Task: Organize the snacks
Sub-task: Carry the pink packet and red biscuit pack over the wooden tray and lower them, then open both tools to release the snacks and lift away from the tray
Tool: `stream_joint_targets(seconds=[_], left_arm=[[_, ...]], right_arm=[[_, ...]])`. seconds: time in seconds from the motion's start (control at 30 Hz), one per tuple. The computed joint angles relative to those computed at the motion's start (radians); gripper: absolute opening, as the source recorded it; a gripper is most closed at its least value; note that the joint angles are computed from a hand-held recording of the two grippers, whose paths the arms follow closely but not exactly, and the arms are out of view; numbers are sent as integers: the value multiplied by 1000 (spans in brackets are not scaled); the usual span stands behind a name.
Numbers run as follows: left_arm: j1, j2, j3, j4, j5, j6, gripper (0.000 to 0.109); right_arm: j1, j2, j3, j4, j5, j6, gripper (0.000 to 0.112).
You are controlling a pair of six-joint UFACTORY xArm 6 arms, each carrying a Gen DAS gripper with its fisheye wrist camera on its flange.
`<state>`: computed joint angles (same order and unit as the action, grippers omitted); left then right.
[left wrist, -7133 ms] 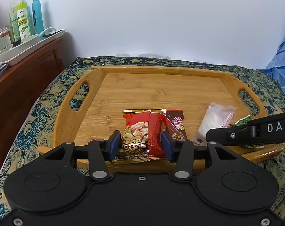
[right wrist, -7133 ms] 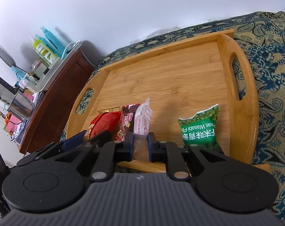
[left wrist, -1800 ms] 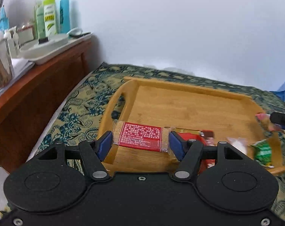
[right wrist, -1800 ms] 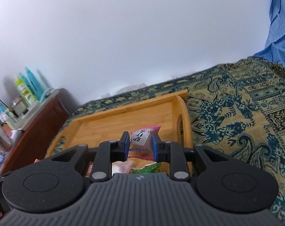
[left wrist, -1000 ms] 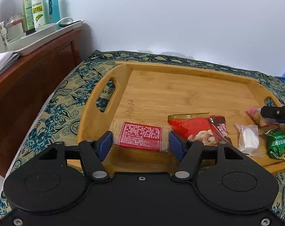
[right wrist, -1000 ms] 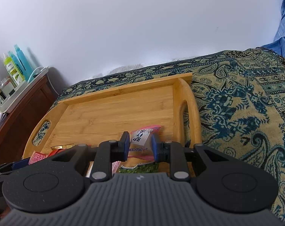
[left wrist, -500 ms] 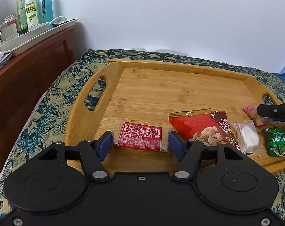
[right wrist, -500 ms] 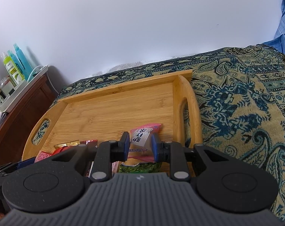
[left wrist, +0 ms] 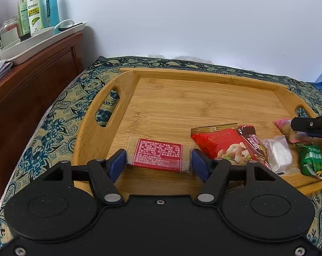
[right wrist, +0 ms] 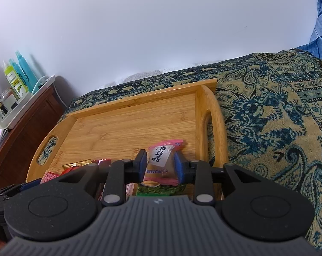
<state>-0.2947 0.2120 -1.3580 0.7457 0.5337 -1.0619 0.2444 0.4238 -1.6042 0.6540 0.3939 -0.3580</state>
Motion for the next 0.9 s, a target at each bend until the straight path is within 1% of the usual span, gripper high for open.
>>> stream_joint_targets(seconds=[0.03, 0.07, 0.1, 0.13, 0.2, 0.3, 0.37, 0.53, 0.63, 0.8, 0.9], left_arm=[[0, -2, 0, -9, 4, 9, 67], [-1, -6, 2, -21, 6, 22, 67], [-2, -13, 8, -26, 5, 33, 68], [-3, -18, 13, -24, 4, 38, 72], [-6, -37, 28, -1, 3, 36, 78], [-12, -67, 49, 14, 3, 34, 84], [-15, -96, 73, 16, -6, 31, 87], [-26, -177, 141, 45, -24, 10, 96], [-35, -243, 204, 62, -39, -17, 100], [-43, -346, 315, 65, -66, -55, 101], [-63, -394, 357, 88, -41, -64, 102]], right_arm=[[0, -3, 4, 7, -3, -7, 41], [0, -5, 7, 7, -5, -8, 46], [1, -11, 13, 18, -9, -18, 55], [2, -16, 20, 32, -15, -32, 59], [5, -28, 33, 53, -26, -56, 61], [16, -53, 63, 77, -59, -84, 68], [25, -74, 87, 107, -81, -109, 71], [54, -134, 153, 229, -140, -199, 81], [76, -181, 209, 307, -182, -266, 85], [119, -279, 325, 426, -251, -418, 86], [151, -331, 377, 563, -296, -602, 86]])
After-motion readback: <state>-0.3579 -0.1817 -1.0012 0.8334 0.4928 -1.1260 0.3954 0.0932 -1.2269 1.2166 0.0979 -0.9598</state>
